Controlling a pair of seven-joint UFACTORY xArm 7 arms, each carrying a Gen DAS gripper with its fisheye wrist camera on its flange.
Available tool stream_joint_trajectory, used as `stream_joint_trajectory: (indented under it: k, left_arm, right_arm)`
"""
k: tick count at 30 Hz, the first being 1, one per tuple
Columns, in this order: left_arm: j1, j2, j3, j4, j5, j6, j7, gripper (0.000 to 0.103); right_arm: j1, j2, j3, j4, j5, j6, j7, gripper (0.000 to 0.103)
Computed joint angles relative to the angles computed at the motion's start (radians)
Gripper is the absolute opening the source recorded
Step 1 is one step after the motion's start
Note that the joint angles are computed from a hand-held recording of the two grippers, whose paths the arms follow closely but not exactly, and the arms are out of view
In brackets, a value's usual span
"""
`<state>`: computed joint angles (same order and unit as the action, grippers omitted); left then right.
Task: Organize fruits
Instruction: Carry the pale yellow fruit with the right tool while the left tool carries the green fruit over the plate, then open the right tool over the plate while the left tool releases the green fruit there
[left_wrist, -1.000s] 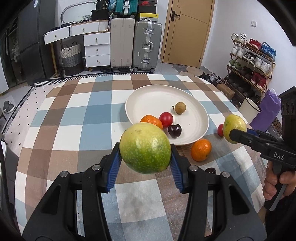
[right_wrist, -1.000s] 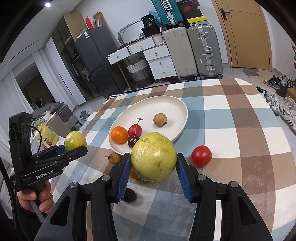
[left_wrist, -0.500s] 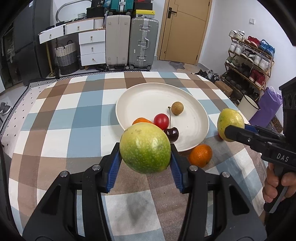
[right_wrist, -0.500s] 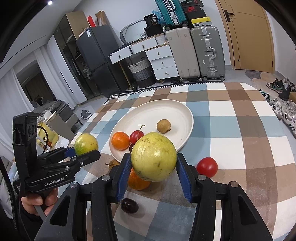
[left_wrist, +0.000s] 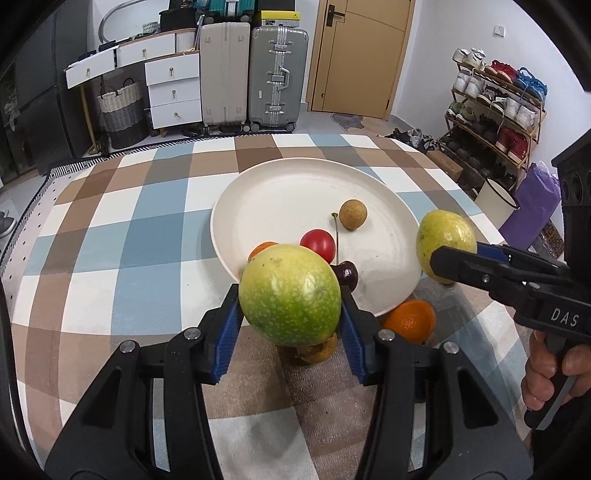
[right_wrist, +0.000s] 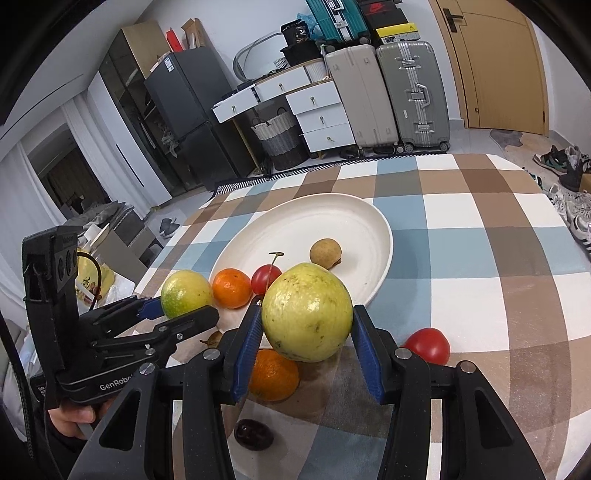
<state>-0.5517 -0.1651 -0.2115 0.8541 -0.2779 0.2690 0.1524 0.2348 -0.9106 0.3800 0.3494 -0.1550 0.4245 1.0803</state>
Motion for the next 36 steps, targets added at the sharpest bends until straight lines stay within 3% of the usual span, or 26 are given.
stream_joint_trajectory:
  k: [19,26,36]
  left_arm:
    - [0.026,0.114,-0.029,0.092,0.065,-0.037,-0.026,0.047]
    - [0.04,0.154,-0.038,0.13,0.142,-0.062,-0.082,0.047]
    - [0.038,0.147,-0.043,0.123,0.102,-0.059,-0.047,0.047]
  right_arm:
    - [-0.058,0.132,-0.03,0.035,-0.018,-0.081,-0.056,0.049]
    - [-0.078,0.171,-0.043,0.038,-0.023,-0.11,-0.076,0.049]
    - [-0.084,0.204,-0.048,0.047,-0.022,-0.129,-0.092,0.049]
